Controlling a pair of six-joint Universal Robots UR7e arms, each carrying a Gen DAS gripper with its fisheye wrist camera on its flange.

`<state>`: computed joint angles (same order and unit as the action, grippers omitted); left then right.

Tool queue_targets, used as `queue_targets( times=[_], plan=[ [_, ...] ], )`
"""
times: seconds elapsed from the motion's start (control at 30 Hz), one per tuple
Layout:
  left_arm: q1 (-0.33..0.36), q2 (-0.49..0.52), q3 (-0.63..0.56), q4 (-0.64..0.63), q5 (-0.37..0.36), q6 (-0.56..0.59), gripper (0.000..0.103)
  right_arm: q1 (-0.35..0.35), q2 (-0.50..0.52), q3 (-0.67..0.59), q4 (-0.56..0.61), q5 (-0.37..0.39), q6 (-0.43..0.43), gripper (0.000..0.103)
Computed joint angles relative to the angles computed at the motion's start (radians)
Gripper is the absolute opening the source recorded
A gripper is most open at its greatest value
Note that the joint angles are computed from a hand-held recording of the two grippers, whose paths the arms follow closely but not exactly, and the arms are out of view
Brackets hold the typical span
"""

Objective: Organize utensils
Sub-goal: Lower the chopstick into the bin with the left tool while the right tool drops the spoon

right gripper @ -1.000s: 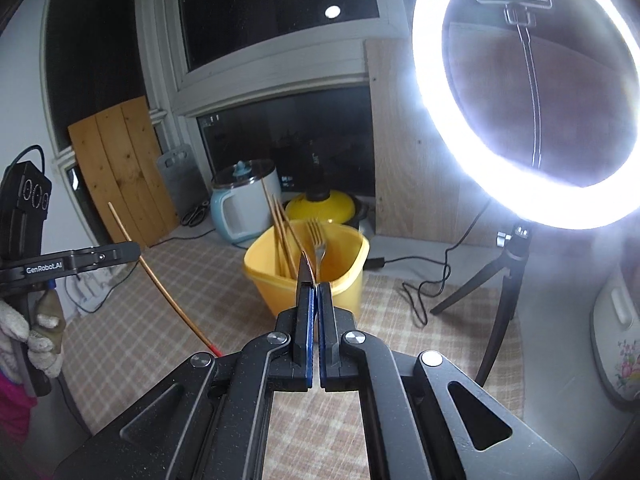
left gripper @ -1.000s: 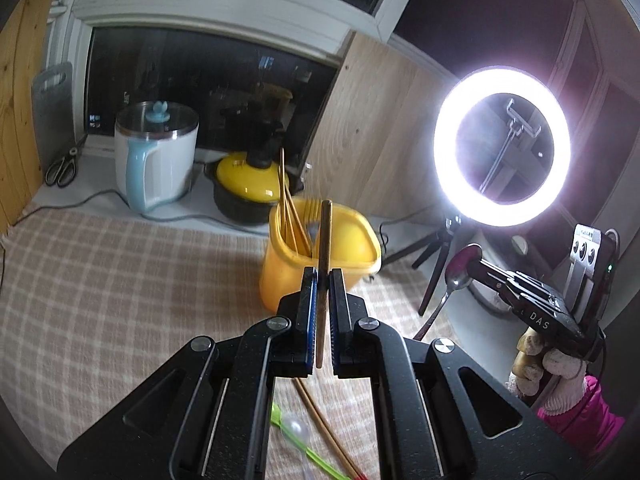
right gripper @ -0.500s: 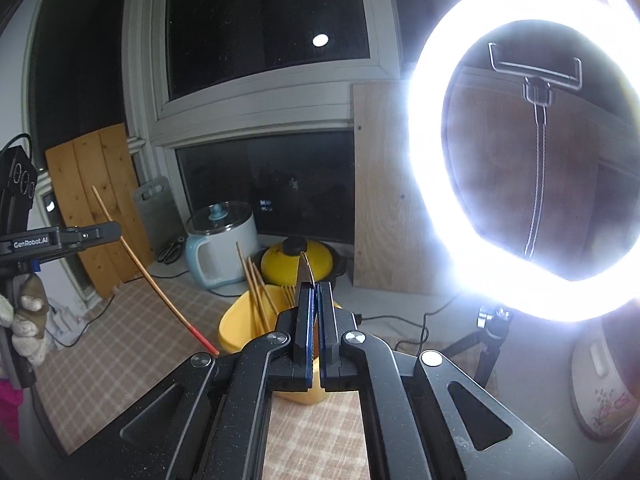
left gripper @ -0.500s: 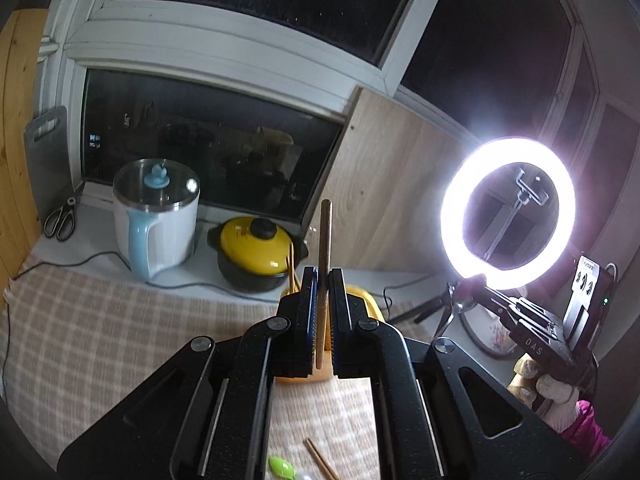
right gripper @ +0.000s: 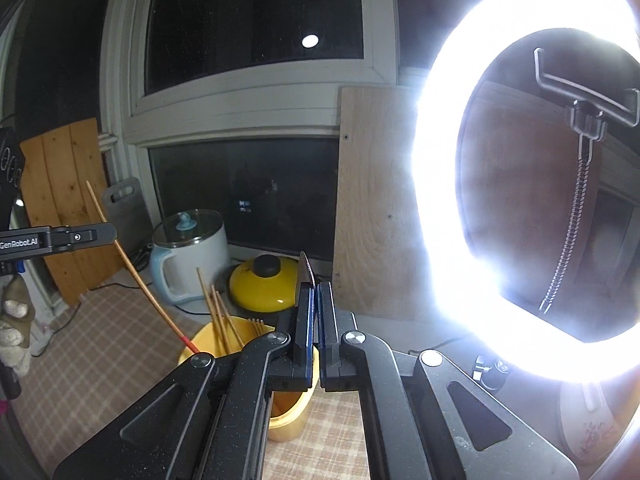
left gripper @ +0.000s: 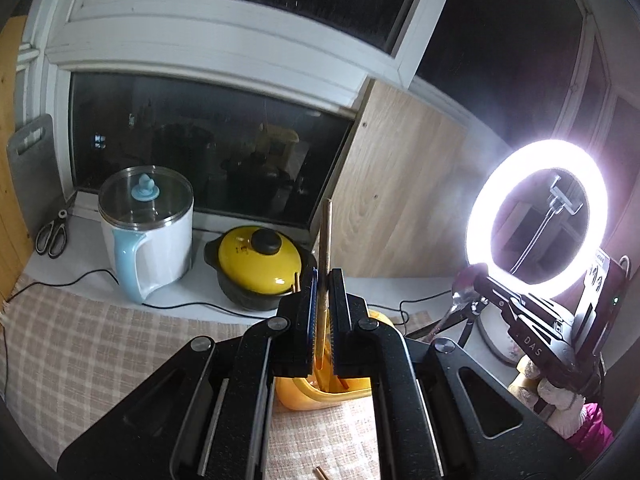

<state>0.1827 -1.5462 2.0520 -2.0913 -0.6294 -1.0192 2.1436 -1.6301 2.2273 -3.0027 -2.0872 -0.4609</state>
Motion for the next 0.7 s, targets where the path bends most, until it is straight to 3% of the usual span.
queue_targets(
  times=[0.4, 0.7],
  plan=[
    [0.055, 0.040, 0.026, -0.051, -0.056, 0.016, 0.003, -0.049, 0.051, 0.013, -0.024, 0.010, 0.003, 0.000],
    [0.100, 0.064, 0.059, -0.120, -0.116, 0.008, 0.003, -0.102, 0.064, 0.032, 0.001, 0.054, 0.063, 0.000]
  ],
)
